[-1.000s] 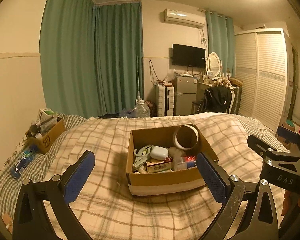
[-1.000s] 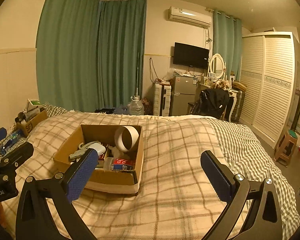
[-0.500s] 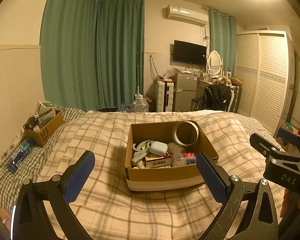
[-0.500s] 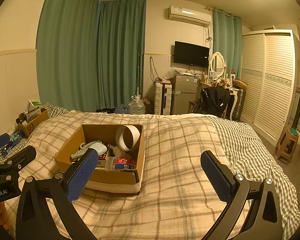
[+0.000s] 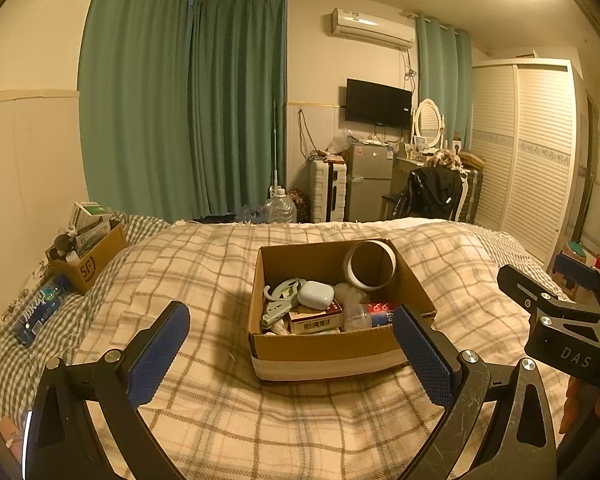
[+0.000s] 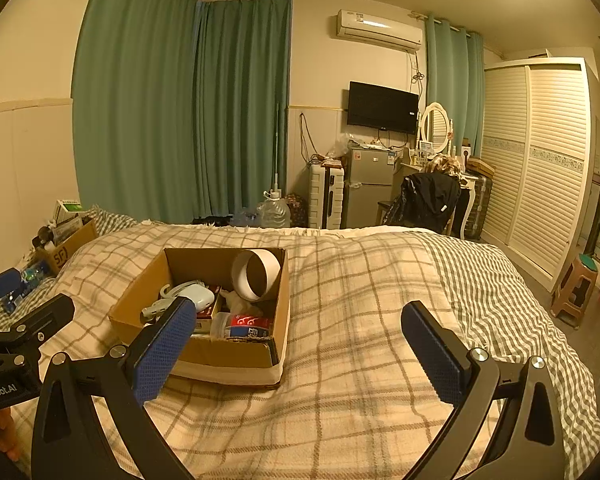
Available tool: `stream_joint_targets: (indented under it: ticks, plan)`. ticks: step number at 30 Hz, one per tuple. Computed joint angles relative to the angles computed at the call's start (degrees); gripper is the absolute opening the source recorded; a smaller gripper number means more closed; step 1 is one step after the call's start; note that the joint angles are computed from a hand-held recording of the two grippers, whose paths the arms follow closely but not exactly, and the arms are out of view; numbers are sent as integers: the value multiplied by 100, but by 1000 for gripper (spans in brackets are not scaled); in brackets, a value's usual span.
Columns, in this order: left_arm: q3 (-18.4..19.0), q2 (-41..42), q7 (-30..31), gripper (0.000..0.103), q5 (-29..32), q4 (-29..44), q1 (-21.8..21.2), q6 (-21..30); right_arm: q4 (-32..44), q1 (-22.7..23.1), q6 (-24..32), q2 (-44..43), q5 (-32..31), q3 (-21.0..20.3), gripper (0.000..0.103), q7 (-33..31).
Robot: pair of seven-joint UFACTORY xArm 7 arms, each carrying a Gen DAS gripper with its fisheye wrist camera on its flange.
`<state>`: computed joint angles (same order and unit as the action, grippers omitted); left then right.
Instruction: Organize objects
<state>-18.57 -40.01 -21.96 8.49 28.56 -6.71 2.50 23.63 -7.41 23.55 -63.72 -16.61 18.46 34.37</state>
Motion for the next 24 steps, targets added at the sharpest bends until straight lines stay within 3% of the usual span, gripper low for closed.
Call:
stream_joint_targets:
  ticks: [24]
  plan:
    - [90,20,-2,103,-3,-2,-76,39,-11,-8,15,12,-19,6,103,26]
